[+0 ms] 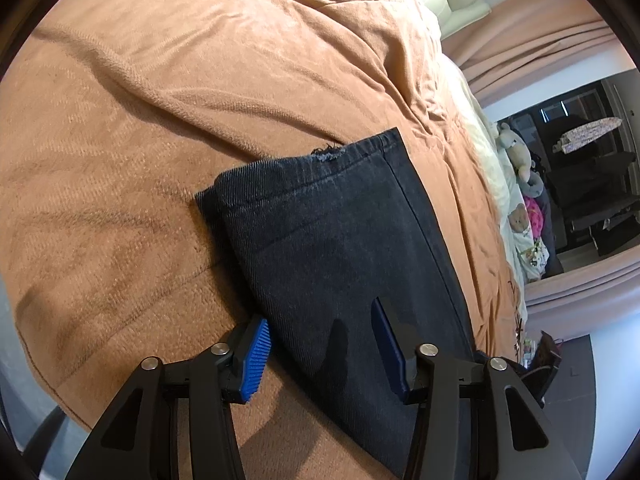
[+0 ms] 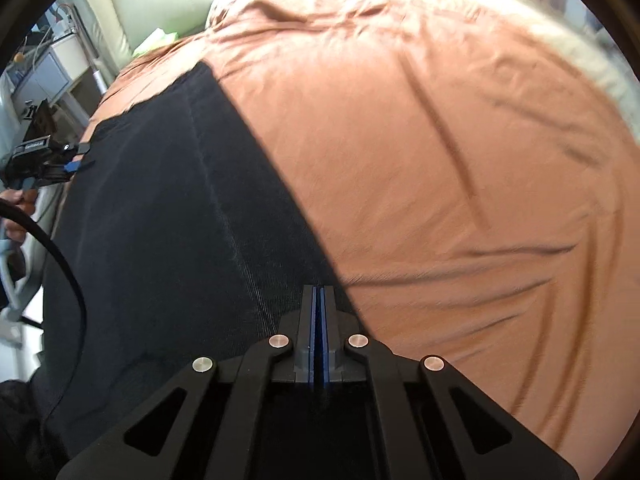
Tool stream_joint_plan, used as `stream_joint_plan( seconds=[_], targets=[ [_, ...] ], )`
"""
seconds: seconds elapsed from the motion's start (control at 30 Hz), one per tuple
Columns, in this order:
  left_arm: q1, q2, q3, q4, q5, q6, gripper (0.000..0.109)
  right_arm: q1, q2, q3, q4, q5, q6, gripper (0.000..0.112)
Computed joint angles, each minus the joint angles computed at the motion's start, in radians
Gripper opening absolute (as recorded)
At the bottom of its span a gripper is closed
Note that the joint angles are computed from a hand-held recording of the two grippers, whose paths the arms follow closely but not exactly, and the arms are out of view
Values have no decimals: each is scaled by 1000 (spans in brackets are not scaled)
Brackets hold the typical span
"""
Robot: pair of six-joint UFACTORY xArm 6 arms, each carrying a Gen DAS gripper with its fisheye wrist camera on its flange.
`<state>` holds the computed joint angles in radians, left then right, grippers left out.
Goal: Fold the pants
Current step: 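Hold the pants edge with the right gripper while the left gripper moves to the leg cuff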
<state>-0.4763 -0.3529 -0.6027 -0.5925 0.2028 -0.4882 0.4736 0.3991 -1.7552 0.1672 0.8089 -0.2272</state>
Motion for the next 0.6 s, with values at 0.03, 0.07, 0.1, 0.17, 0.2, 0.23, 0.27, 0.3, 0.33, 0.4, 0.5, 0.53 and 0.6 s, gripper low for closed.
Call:
stream_joint_plan(
  seconds=[0.03,0.07,0.1,0.17,0.2,0.23,0.27,0.3,0.33,0.4,0.5,0.53,0.6],
  targets=[
    [5,-1,-1,1,3,1,42,3,-5,0,-10,-9,9,0],
    [10,-3,-1,4,4,-5,39,7,-5,-6,-29,-6,17,0],
    [13,-4,0,6,4,-9,38,16,-3,-16,-75,-4,35,0],
    [18,-8,4,-1,4,-8,37,26,2,-23,-133,-2,62,0],
    [19,-7,3,0,4,-8,37,31,11,-32,-164,-2,83,0],
    [20,-7,3,-2,6,-5,37,36,15,-33,-195,-7,112,0],
    [19,-8,5,-5,6,-4,37,40,24,-42,-207,-1,134,0],
    [18,-8,5,-13,6,3,37,40,38,-52,-219,2,157,0],
    [17,-11,8,-20,6,9,37,46,39,-45,-238,1,178,0],
    [16,-18,15,-31,5,17,37,59,55,-51,-278,10,213,0],
    [20,-18,16,-66,4,41,37,73,65,-53,-336,9,266,0],
    [20,-15,15,-92,1,58,37,78,67,-52,-355,3,291,0],
    [19,3,4,-167,-3,127,37,79,61,-43,-371,-10,335,0]
  ],
)
